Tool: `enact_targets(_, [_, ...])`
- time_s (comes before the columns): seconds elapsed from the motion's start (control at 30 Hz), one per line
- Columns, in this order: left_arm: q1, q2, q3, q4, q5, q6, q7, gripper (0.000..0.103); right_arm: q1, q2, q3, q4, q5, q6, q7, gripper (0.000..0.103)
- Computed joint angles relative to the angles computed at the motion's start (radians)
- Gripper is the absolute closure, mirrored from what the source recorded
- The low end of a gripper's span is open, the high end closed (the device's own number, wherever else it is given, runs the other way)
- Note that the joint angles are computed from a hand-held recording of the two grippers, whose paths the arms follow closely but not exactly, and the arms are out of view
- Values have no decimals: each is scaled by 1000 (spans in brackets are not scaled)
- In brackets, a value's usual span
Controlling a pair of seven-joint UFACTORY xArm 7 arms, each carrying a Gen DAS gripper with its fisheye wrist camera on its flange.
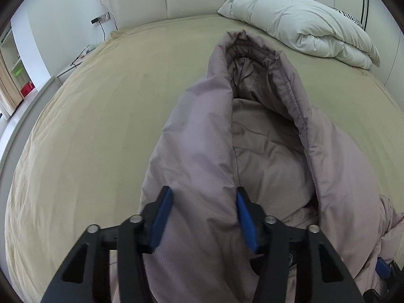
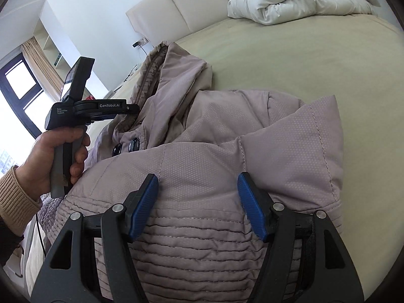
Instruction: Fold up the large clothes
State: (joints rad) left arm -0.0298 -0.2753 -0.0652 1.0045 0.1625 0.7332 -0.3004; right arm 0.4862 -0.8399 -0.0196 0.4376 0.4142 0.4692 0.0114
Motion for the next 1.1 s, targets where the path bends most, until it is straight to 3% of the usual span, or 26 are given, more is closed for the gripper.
enact_targets(0.1, [2,-26,-11,-15,28,-13,-8,88,-2,11,8,2,-4,-9,6,38])
enact_targets(0.27, [9,-145,0,-107,0,-101,-20,94,8,48,9,22,0,-31,15,38])
enact_targets(0.33, [10,-194,10,-149,-14,-135,-5,94,-38,39,47,59,-23,32,85,38])
enact_targets(0.4, [8,-245,28,-194,-48,-172,11,95,-21,62,33,119,5,58,117,37])
enact_targets(0.43, [7,-274,36,-219,-68,-191,13,95,-8,81,29,148,15,41,110,30])
enact_targets(0.5, [10,-333,46,-273,-95,-225,23,95,-42,161,83,237,-43,-1,113,13])
enact_targets(0.6, [18,-401,49,-339,-115,-274,38,95,-131,346,166,417,-177,15,158,11])
enact_targets(0.73, [12,-464,76,-417,-166,-339,56,95,-183,555,214,629,-286,68,256,11])
enact_targets(0.87, [8,-499,78,-465,-193,-393,71,95,-183,725,249,791,-431,137,340,11])
enact_targets(1.03, [-1,-502,87,-486,-224,-416,72,95,-133,902,228,972,-599,256,456,11])
enact_targets(1.1, [-4,-502,92,-493,-233,-422,75,95,-115,961,209,1034,-614,300,491,13])
